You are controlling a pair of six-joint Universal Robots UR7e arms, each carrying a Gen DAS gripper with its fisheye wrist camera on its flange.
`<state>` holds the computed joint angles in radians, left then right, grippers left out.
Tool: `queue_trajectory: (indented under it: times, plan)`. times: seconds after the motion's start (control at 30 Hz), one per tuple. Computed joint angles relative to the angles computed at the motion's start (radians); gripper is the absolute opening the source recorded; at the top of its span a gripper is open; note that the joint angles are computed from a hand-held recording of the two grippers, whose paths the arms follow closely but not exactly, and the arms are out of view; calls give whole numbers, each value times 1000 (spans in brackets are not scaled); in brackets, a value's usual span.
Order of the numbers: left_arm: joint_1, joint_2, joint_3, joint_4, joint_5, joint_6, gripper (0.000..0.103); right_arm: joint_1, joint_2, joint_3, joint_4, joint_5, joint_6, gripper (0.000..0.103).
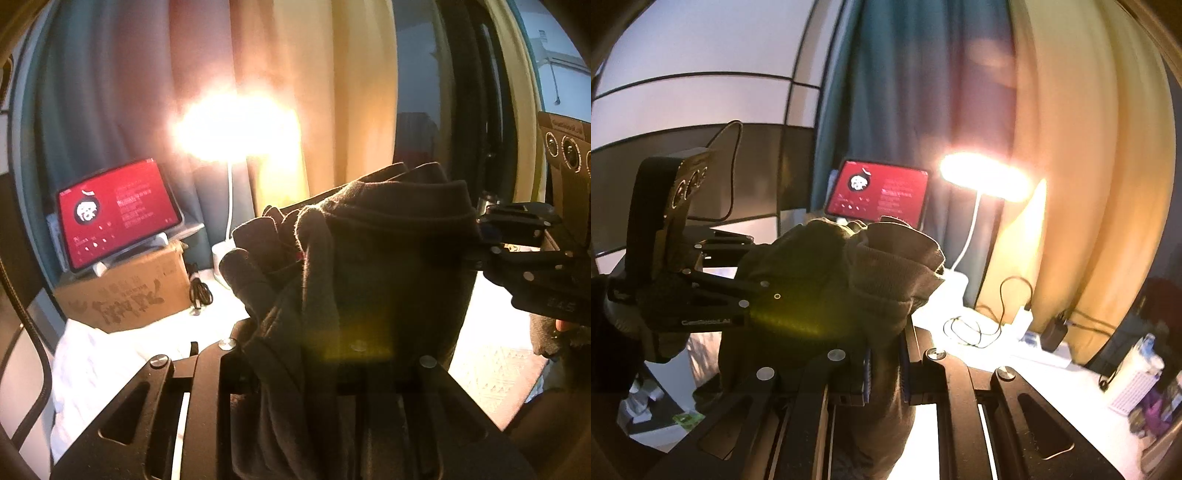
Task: Fold small clothes
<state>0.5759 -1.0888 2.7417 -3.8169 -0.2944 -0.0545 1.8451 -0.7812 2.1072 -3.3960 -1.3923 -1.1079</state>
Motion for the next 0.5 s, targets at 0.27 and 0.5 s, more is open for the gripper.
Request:
queue_trajectory:
  times: [0.27, 0.5]
  plan:
    - [144, -4, -87, -1, -102, 99, 23, -16, 63, -100, 86, -29, 20, 12]
    - [234, -16, -144, 57, -164, 133, 23, -24, 122, -191, 153, -47, 41, 12]
